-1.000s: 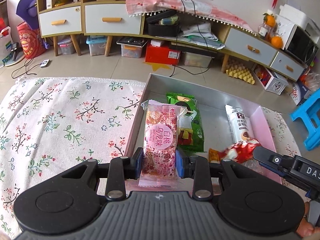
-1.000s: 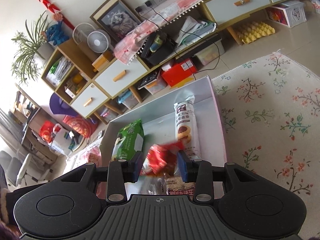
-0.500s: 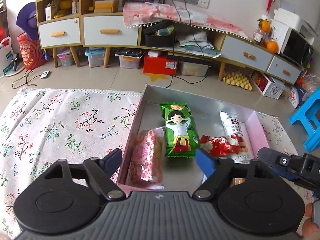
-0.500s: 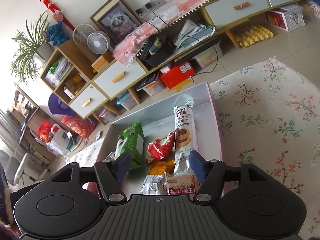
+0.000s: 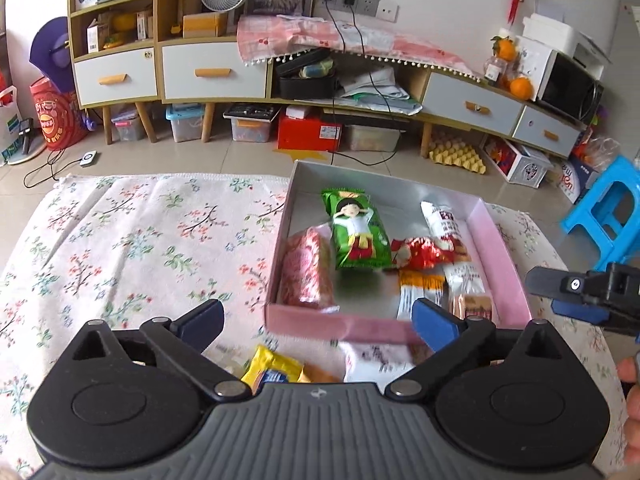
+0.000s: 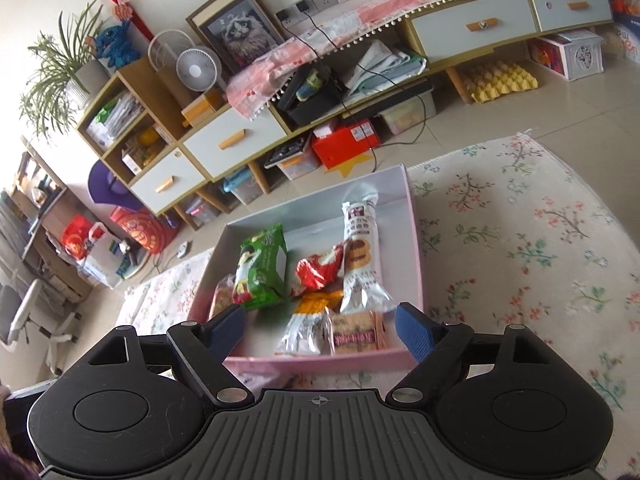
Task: Organize snacks
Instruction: 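Move both tools back toward the remaining snacks on the cloth, then grasp the clear white-bread bag with the left tool while the right grasps another red candy bag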
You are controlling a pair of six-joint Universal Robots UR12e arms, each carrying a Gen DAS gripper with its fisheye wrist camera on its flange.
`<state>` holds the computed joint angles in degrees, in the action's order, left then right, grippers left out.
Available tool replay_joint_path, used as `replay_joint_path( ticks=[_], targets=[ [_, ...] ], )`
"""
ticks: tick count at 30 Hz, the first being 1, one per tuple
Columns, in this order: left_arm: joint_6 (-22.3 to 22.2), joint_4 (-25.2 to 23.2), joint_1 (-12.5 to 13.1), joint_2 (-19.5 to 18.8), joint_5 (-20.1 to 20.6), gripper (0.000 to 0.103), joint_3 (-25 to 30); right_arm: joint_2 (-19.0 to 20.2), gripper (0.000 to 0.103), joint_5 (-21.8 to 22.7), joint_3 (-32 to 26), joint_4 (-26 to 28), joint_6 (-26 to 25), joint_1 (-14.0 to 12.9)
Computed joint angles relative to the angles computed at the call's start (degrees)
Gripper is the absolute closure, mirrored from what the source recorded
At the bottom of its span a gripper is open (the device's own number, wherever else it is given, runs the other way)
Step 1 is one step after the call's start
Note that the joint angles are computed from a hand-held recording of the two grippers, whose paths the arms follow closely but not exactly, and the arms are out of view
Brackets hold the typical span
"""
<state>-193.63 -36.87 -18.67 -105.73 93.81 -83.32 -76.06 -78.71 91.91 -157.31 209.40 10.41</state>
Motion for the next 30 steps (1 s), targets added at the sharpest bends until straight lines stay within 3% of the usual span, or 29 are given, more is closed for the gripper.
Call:
replay_joint_path(
  ticks=[10,15,24,30],
  targets=[
    [5.0,0.2,-0.5,2.2,1.8,0.001,-3.0,-2.2,0.018,-1.1,2.2,2.3,-2.7,1.3],
    [7.7,3.0,-0.2,2.7,-1.0,0.001,-5.4,-3.0,0.018,-1.6,4.1,2.8,-5.0,1.9],
    [16.6,2.6,0.4,3.0,-4.8,0.017,-6.5,-3.6,0.018,-2.3,5.6,5.8,-10.0,1.9],
    [19.8,2.9,0.2,3.0,-8.2,0.034,-6.9,-3.1,0.018,0.4,5.9,6.1,-8.4,1.4]
  ],
)
